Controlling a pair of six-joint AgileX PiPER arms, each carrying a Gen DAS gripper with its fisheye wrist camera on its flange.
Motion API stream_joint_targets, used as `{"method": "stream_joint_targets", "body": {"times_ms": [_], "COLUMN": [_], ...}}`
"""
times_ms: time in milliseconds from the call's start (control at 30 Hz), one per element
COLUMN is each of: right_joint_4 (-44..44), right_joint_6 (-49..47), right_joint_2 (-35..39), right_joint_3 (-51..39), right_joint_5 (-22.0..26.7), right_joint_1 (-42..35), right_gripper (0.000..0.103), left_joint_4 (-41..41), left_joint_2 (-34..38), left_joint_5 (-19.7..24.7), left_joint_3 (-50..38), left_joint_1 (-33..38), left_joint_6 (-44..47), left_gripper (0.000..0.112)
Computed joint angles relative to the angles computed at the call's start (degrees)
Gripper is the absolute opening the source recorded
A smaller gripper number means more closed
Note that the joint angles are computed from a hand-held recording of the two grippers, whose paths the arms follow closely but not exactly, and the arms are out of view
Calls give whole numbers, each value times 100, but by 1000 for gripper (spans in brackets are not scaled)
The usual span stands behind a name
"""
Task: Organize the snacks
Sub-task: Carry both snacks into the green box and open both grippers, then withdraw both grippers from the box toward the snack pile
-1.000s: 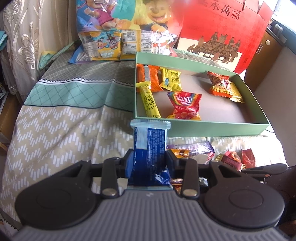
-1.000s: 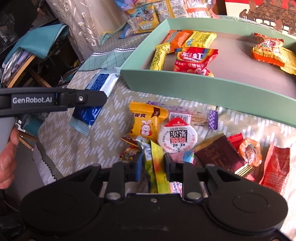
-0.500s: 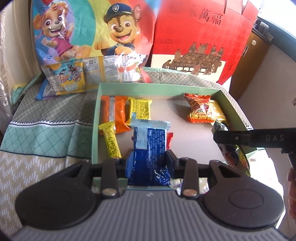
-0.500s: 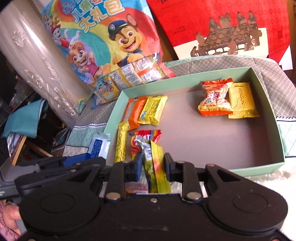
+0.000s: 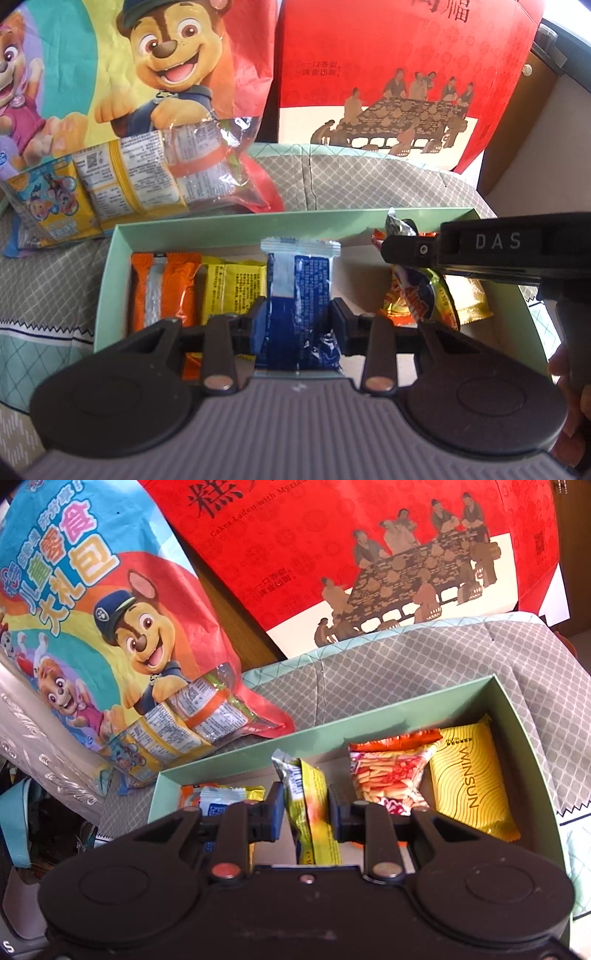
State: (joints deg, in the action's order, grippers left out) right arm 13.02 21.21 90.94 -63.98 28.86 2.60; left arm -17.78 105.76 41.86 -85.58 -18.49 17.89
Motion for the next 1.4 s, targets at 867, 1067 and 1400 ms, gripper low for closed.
{"method": "stream_joint_targets", "body": {"times_ms": [867,1067,1400], "right_joint_4": [-1625,-2264,-3330], "right_joint_6": [1496,2456,4386], "right_joint_2": [-1394,-2327,-3755], "right_joint_3": [463,934,1972], "right_joint_5": [545,1124,2317], "right_joint_1": [794,1378,3086], "right_gripper": [103,103,103], "left_joint_4": [493,309,-55], "left_joint_2": [-1411,-2346,-3797], "left_joint_5": [-198,-58,399], "left_joint_3": [1330,2171,3509], "left_joint_1": [-77,-13,57], "left_joint_6": [-487,-268,211], "left_gripper": [101,103,103]}}
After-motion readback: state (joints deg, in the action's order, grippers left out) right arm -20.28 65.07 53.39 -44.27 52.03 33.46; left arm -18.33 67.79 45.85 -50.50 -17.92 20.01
